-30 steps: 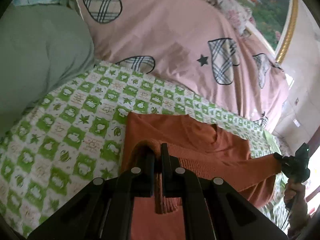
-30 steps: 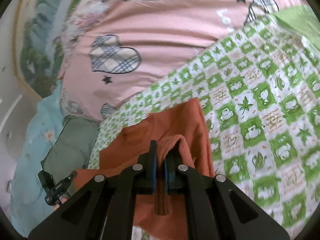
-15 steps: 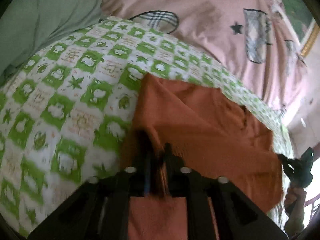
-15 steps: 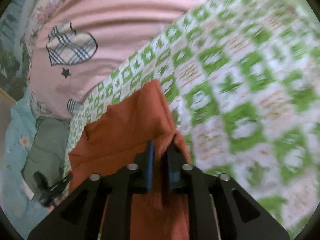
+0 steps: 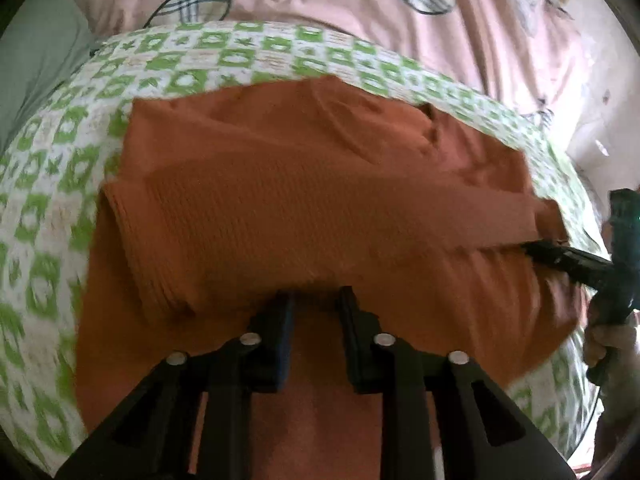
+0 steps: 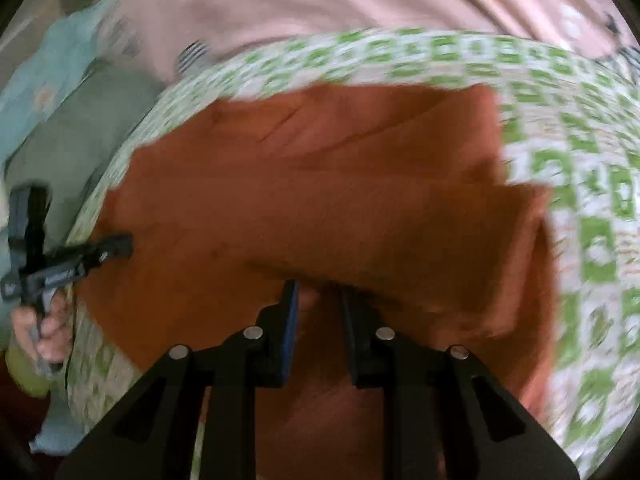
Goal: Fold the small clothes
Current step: 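Open both grippers and release the folded sweater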
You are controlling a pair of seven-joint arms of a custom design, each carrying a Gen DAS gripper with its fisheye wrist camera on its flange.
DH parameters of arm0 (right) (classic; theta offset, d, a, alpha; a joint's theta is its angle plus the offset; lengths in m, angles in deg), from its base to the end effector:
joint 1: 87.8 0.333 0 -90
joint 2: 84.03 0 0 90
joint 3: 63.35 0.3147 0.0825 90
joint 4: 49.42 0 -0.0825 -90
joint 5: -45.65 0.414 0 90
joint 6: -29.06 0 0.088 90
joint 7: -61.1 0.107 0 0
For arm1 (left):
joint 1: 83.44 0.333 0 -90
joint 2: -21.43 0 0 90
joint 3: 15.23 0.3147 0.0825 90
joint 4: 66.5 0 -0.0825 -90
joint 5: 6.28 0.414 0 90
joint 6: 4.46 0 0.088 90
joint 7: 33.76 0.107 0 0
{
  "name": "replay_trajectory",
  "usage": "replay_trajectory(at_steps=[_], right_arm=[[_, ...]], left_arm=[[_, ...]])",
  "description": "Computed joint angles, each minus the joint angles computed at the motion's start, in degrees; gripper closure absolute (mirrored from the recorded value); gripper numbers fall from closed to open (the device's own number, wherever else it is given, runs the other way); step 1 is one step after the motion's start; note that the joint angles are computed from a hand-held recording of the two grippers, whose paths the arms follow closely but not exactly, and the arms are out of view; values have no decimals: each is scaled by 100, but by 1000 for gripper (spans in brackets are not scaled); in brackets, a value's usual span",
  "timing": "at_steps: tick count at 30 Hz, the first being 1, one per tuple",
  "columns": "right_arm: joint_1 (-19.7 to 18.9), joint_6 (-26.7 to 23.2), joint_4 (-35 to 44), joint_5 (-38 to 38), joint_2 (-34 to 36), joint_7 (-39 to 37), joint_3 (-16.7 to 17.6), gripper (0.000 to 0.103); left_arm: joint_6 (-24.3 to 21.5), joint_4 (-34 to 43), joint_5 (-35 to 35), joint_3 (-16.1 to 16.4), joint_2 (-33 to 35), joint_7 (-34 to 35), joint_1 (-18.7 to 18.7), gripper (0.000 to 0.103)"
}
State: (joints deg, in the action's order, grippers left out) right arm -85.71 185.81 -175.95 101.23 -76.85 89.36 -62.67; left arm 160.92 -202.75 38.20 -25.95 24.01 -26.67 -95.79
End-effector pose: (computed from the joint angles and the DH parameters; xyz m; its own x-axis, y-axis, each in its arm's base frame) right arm 0.5896 -0.0034 0.3323 0.3423 -0.9195 -0.1933 -0.7995 -0.1769 -0.5740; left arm 0.4857 -0.2511 0.3198 0.2689 -0.9395 0.2124 -0.8053 -0.3402 -0.4856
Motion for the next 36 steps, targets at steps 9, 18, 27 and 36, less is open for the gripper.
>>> replay_trajectory(at_steps=[9,18,27,36], right_arm=[[-423,693,821,2020,319,-481,271,80],[-71,83,-696,2550,-891,-1061,-170,80],[164,-198,-1908,3027,-1706,-1178,-504,76],[303,-196,-2491,3199,-2326,-1257,-604,67]], left_arm=[[-1450,655,574,265,-71,-569,302,68],[-549,-926,514,-276,-1356,-1871,440,57],[285,-1819,1121,-1376,-2191,-3946,576,57],[742,-2030,1897,-2243,-2283,-5861,1186,51]])
